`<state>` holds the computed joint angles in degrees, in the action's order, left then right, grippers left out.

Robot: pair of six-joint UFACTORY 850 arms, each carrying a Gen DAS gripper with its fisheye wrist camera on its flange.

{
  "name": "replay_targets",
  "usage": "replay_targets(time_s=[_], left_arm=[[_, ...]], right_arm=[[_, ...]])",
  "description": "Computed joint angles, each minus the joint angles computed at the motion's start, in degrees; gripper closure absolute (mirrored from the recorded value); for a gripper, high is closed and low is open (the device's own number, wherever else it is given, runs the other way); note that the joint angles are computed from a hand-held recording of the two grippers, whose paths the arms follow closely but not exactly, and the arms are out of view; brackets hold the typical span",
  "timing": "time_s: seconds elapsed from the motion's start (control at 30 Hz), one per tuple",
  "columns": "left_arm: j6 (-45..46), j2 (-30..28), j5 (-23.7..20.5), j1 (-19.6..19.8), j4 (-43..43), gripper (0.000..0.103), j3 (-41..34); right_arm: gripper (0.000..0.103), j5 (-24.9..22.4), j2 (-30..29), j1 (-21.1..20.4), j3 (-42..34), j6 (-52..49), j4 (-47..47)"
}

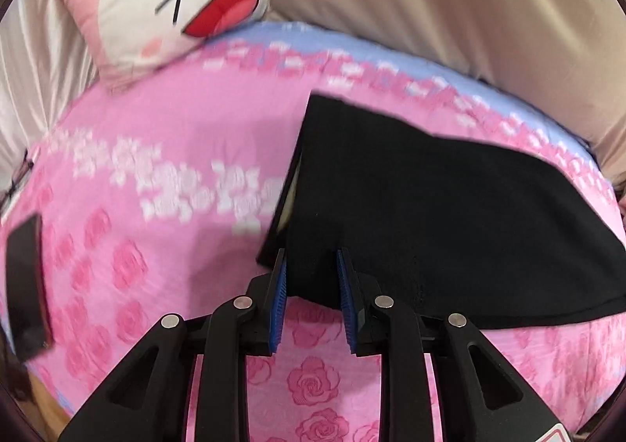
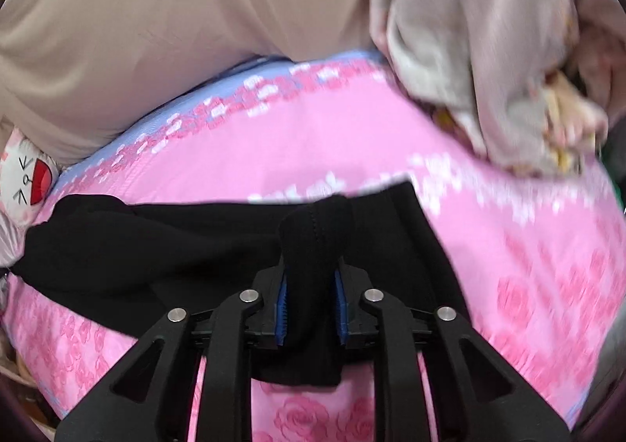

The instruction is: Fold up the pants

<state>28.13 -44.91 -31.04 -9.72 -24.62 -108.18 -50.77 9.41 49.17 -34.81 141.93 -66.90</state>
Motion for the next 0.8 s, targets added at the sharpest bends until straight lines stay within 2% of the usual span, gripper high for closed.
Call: replay_targets(time_s=[0.2,0.33,0.37,0.4,0.47,0.53,0.57,0.63,0.67,0.73,0.8], left_arm=[[3.69,0.72,-2.15,1.80,-8.70,0.081,-0.39],[1.93,0.53,-1.87,0.95,-4.59,0.081,-2.91],[1.15,0.24,-2.04,0.80,-3.50,0.081,-3.60],[0.30,-0.16,-2.28,0.70,-2.31,0.081,-4.24],[-1.29,-0.95,-2.98,0.67,-0.89,0.081,-4.93],[-3.24,-1.76,-3.55,0.58,1.02,0.081,-5.39],[-5.24,-2.35,-3.68,0.26,3.31,0.081,-5.76],[-7.62,-3.37,-4.31,-0.02,5.75,0.081,-6.82],[-8.47,-3.82,-4.66,-0.07,6.35,0.081,-7.38],[-8.64,-4.24,-5.41,0.11,6.02,0.081,-8.06],[-7.47,-4.00,-6.09,0.66,4.21,0.081,-7.75]], right_arm=[[0.083,-6.81,-0.63,5.25,-1.64,-0.44,0.31],[0.082,-15.71,-2.23,7.80,-3.84,-3.06,1.13],[0.078,-15.44,-2.96,6.98,-4.33,-5.72,3.12],[0.074,-13.10,-2.84,5.97,-4.01,-7.68,4.75],[0.073,-7.07,-2.20,3.74,-2.85,-9.02,6.76],[0.074,-6.52,-3.13,2.37,-3.87,-11.60,7.12],[0.078,-6.97,-3.33,1.75,-4.57,-12.92,7.25],[0.081,-11.63,-3.92,1.23,-6.95,-15.61,6.33],[0.081,-16.74,-4.06,1.83,-8.58,-16.41,4.15],[0.081,-27.22,-3.80,5.99,-10.57,-14.87,-3.20],[0.074,-31.89,-5.02,8.70,-11.22,-16.66,-2.91]])
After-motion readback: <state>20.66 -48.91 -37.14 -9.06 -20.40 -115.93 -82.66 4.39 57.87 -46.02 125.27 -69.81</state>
